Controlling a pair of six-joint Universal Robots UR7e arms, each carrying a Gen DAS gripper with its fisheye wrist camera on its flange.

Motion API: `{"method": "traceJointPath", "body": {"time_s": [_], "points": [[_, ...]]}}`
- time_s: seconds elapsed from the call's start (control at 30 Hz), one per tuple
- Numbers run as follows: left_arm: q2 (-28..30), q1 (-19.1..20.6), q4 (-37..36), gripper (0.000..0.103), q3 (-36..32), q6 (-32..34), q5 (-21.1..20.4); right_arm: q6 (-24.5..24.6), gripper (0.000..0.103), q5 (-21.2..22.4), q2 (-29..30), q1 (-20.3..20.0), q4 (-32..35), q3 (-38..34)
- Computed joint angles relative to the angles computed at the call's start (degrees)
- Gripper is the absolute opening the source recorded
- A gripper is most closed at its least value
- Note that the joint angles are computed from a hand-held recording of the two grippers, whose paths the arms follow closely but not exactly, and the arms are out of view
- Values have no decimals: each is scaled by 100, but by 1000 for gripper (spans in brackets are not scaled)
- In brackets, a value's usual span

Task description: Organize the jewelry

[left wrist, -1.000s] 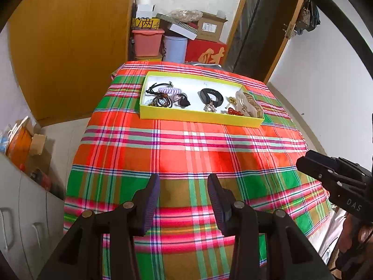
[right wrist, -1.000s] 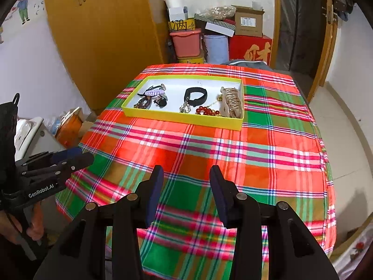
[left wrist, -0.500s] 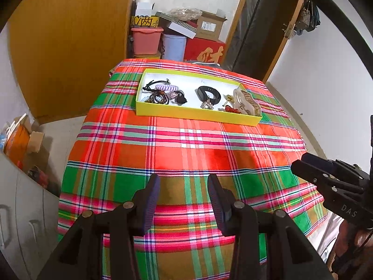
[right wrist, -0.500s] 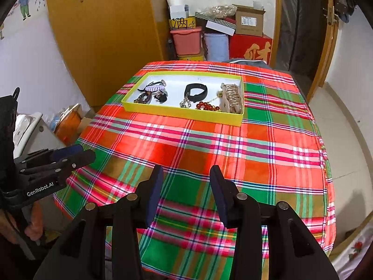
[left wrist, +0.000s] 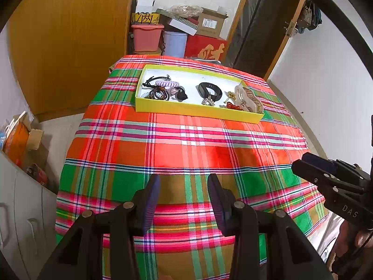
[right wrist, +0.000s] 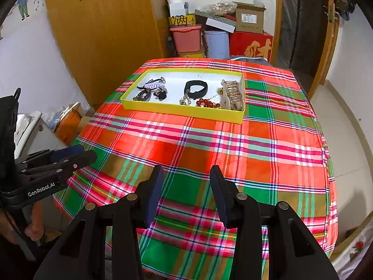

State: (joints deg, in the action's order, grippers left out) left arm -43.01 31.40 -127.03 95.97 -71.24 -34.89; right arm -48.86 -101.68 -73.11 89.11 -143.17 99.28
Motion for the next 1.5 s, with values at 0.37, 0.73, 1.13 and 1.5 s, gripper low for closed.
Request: {"method": "traceJointPath", "body": {"time_s": [0.37, 0.73, 1.13, 1.5], "points": [[56, -17, 269, 42, -86, -69, 66, -1, 42, 0, 0, -3, 10, 6], [66, -32, 424, 42, -132, -115, 96, -20, 42, 4, -1, -10, -12, 23], [91, -19, 539, 42, -166, -145, 100, -16, 42, -12, 5, -21, -8, 28], [119, -25, 890, 42, -244, -336, 177, -34, 42, -23, 16, -21, -6, 17]]}}
